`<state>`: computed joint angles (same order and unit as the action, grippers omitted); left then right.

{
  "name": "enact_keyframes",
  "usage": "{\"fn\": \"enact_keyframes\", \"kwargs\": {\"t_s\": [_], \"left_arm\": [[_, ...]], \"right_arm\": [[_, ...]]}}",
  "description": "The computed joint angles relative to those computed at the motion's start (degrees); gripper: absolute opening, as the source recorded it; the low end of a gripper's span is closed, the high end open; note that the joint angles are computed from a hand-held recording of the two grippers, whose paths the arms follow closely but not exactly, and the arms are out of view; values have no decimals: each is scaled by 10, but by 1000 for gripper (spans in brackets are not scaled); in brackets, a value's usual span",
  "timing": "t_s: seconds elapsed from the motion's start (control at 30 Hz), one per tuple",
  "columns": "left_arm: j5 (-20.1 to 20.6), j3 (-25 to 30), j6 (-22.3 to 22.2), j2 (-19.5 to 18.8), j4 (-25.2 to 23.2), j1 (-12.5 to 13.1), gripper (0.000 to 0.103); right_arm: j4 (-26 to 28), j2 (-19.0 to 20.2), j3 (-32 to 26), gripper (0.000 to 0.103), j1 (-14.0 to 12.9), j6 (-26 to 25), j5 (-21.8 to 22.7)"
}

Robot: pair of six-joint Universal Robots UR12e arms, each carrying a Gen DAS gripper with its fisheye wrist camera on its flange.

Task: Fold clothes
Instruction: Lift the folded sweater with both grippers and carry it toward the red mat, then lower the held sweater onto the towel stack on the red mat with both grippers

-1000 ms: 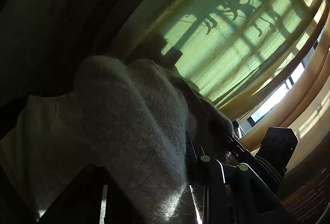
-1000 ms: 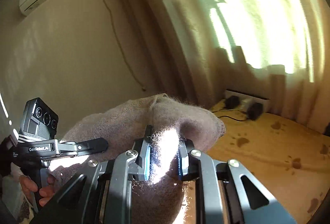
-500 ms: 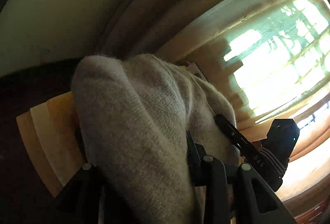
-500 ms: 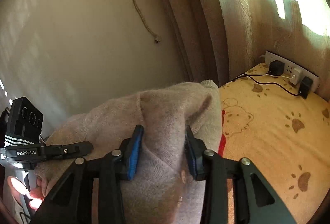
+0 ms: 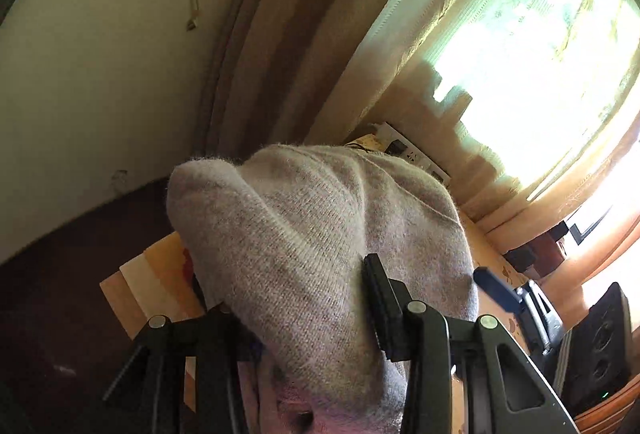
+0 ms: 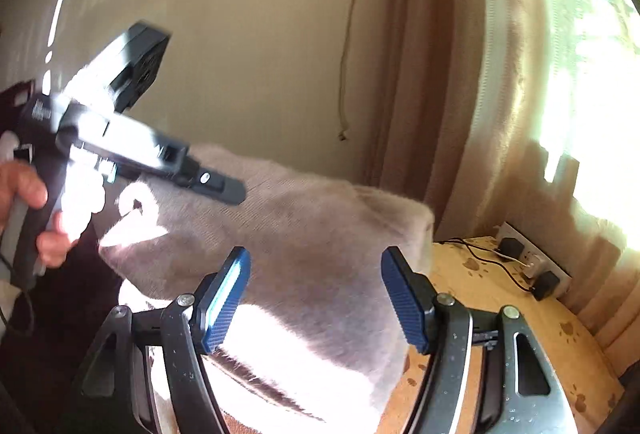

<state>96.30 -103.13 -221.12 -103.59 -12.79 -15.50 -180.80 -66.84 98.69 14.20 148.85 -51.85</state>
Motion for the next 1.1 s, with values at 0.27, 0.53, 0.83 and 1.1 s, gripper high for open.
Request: {"fn": "enact_keyframes", "kwargs": {"t_s": [0.27,0.53,0.83,1.1], "left_arm": [[-79,-54,-43,23,54,39,43],[89,-65,-28,54,48,6,43],[4,-19,-10,-1,100,-2,43],[39,-11,30,-32,98,-17,43]], "right_arm": [[-6,11,17,72,8,-60,-37],[8,-1,0,74,-10,45,13],[180,69,-194,75,2,264,3],[355,107,-252,74,45,109,-119]]}}
